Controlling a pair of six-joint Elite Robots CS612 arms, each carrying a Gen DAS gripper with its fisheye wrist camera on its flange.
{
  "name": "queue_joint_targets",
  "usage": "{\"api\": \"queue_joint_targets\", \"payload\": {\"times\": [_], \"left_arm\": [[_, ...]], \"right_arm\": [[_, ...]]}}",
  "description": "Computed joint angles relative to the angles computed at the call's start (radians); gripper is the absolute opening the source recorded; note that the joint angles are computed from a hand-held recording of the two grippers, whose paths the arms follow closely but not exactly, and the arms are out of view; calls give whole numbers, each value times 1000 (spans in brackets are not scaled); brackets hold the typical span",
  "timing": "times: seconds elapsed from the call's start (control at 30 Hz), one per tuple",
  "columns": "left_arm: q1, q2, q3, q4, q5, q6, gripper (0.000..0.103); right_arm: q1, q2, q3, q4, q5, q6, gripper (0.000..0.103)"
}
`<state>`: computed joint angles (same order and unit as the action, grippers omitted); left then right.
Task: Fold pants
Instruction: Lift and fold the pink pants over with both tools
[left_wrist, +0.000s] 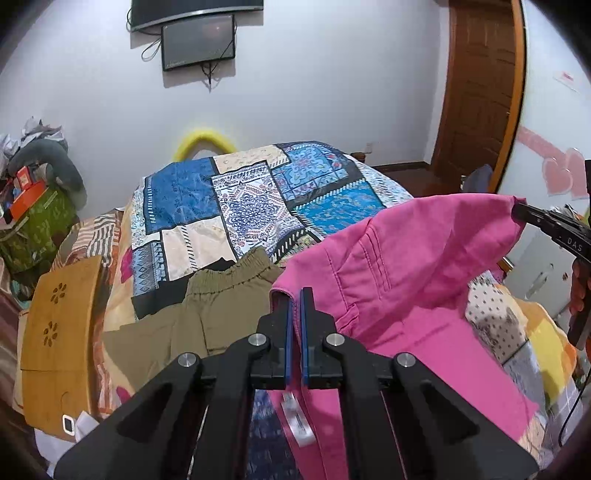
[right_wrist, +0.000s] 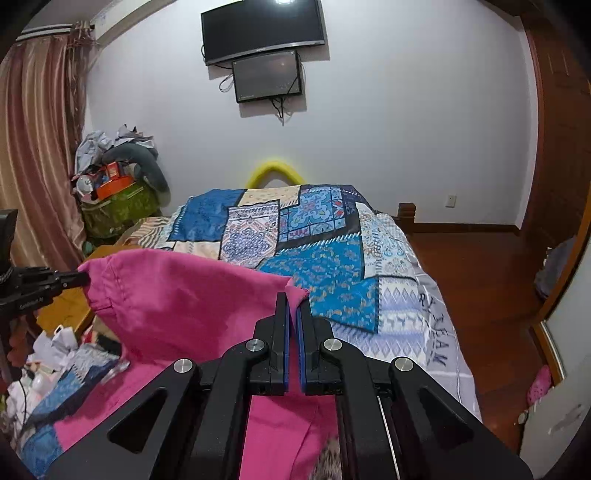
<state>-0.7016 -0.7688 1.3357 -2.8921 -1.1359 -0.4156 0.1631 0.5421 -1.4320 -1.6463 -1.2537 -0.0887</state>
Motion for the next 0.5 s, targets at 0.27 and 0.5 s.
{"api": "queue_joint_targets", "payload": {"times": [0.27,0.5], "left_arm": [[-34,-57,121,-65,12,12,3],[-53,-88,202,-116,-16,20,3]], "right_arm": [[-7,50,-115,70,20,-16,3],[-15,92,-201,139,50,-6,3]]}}
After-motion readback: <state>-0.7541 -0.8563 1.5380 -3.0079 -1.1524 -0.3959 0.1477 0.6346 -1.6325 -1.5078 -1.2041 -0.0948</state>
